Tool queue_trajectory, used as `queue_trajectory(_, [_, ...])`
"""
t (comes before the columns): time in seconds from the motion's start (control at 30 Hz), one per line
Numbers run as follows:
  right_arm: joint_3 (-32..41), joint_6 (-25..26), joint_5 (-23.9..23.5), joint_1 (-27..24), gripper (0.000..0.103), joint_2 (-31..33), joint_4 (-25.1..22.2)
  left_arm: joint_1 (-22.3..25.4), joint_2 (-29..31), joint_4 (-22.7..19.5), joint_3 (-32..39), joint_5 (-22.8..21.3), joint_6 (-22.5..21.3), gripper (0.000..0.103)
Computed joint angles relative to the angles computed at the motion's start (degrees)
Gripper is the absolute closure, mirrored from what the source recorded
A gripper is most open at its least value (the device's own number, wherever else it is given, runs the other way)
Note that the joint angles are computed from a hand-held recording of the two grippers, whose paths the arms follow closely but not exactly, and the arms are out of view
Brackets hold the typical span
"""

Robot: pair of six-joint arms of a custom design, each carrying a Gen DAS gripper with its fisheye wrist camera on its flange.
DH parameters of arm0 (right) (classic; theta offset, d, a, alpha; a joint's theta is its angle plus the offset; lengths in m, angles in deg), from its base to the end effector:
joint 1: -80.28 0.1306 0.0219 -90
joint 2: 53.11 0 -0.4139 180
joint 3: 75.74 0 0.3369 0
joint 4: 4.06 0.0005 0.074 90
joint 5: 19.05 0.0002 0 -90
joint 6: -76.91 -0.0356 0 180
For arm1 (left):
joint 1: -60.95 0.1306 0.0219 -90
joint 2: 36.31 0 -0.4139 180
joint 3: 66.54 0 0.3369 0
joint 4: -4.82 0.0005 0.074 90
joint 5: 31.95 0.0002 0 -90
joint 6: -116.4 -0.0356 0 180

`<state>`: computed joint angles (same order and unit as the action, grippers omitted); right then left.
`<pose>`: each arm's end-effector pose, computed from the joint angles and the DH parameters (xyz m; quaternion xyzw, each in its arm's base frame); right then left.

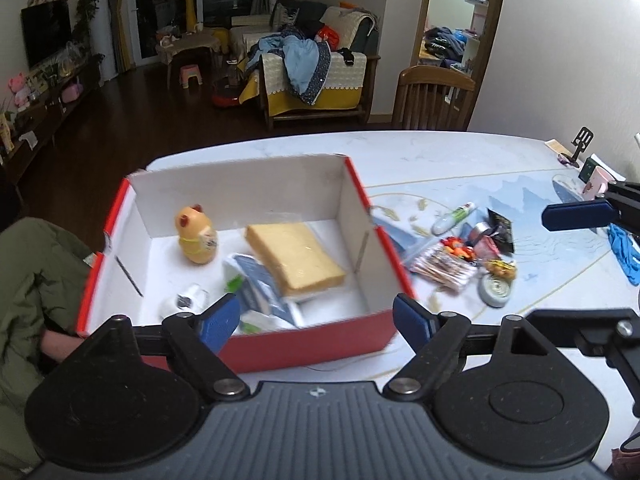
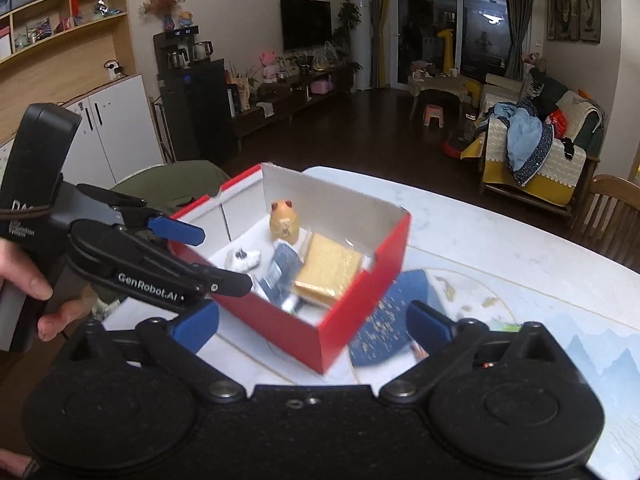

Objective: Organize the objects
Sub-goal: 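Move both tools back from the box toward the remaining table items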

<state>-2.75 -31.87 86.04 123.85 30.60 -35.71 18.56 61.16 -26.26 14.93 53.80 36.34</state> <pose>0.2875 0.2600 0.4062 -0.1429 0.8972 0.1044 0.4047 0.3515 -0.3180 0.3678 0.2468 0.8968 -0.1302 0.3434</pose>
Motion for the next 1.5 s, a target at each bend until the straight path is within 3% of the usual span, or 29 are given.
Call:
queue_trajectory(0.3, [-9.4, -1.4, -0.4, -3.1, 0.0, -9.4, -2.7, -7.0, 1.5, 1.9, -0.3, -2.4, 5.2, 0.016])
queue_trajectory(0.53, [-15.8, -1.9, -1.2, -8.3, 0.0, -16.0, -4.4, -11.4, 4.8, 2.7, 1.6, -2.7, 7.9, 0.012])
queue_trajectory(0.63, [-18.1, -1.5, -2.0, -10.9, 0.0, -18.0, -4.5, -12.9, 6.5, 3.2, 2.7, -3.2, 8.2, 0.002])
queue_trajectory(0.83, [-21.3, 1.2, -4.4, -17.2, 0.0, -20.3, -4.0, -15.2, 10.8, 2.5, 6.0, -5.9, 9.7, 0.002])
queue_trajectory(1.13, [-23.0, 3.1, -10.0, -27.7, 0.001, -18.4, -1.1, -15.7, 17.7, -0.4, 13.5, -9.6, 13.8, 0.002])
queue_trajectory(1.33, [-22.7, 2.1, -13.9, -33.4, 0.001, -14.6, 1.0, -15.8, 23.3, -5.9, 21.3, -11.7, 15.8, 0.002])
queue_trajectory(1.5, [-21.4, 3.8, -14.4, -36.4, 0.001, -11.6, 3.0, -15.8, 27.7, -10.6, 28.0, -14.3, 15.9, 0.002])
